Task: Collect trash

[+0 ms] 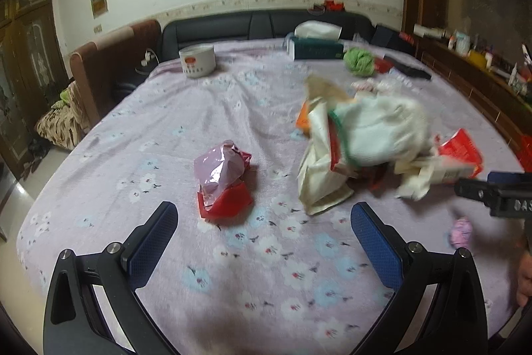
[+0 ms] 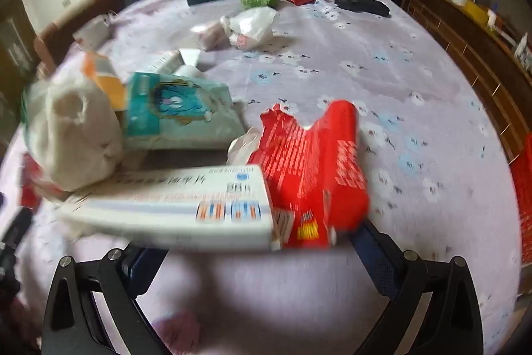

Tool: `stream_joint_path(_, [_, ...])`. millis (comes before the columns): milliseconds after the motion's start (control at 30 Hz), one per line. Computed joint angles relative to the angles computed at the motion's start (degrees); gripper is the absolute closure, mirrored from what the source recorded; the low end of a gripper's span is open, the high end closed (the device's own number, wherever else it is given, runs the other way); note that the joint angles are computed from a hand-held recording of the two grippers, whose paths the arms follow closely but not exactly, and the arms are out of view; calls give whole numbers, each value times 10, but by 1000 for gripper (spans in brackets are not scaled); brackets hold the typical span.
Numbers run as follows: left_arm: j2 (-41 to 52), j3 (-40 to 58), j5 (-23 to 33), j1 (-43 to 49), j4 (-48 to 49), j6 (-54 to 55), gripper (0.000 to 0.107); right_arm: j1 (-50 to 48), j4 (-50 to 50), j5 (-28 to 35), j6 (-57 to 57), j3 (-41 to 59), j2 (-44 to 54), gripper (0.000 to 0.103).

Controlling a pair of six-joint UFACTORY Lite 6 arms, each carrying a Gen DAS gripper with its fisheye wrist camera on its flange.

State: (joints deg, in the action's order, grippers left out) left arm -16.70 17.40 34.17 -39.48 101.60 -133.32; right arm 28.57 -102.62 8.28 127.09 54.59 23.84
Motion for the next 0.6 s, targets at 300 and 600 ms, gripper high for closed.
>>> stream_joint_path(300, [-48,-25,201,-284,-161,-42,4,81,-283,96,295,-240,-250,0])
stream_joint_path(600, [23,13,343,-460,-257,-94,4,288,-6,303,144,-420,-484,0])
